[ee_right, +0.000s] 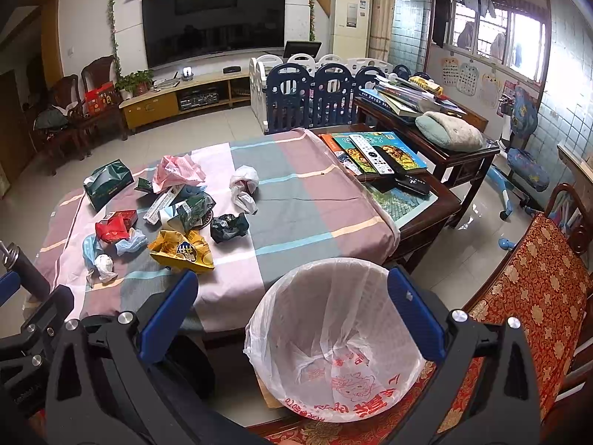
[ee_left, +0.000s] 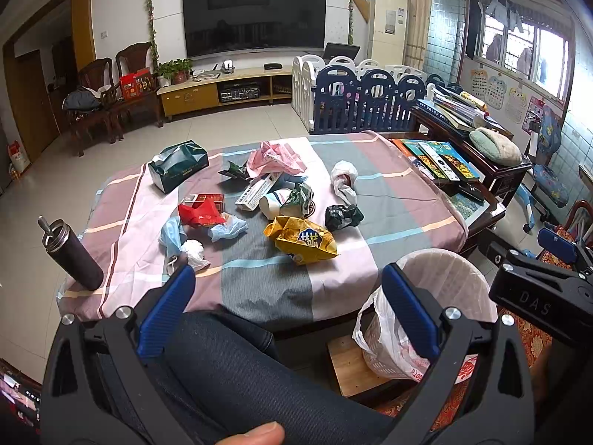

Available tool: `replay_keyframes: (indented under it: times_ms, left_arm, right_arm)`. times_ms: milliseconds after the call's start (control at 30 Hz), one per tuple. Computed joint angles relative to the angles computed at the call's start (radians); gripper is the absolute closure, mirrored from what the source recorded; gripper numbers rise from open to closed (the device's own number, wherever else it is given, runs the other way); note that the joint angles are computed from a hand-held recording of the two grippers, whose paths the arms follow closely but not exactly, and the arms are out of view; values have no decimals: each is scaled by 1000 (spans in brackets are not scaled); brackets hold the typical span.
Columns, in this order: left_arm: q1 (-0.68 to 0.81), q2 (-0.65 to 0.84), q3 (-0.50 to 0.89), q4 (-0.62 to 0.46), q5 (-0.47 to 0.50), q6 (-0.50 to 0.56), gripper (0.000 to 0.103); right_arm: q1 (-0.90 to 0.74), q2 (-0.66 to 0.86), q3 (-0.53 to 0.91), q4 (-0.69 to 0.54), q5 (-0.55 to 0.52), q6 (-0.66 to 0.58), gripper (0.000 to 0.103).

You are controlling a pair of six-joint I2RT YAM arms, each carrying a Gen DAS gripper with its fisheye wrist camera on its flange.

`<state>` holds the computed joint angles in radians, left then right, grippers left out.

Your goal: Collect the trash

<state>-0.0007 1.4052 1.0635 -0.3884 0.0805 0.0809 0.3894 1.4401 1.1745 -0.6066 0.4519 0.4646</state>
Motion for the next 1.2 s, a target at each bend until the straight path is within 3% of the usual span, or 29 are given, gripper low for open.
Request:
replay_keyframes:
  times_ms: [900, 967, 1200]
  left_arm:
    - [16, -28, -106, 65, 7, 7, 3]
    - [-9, 4, -51, 40, -9, -5, 3]
    - [-8, 1, -65, 46, -9, -4, 3]
  right_arm:
    - [0, -10, -15, 5, 10, 2, 3]
    - [0, -12, -17, 6, 11, 1, 2]
    - [1, -9, -15, 4, 11, 5, 2]
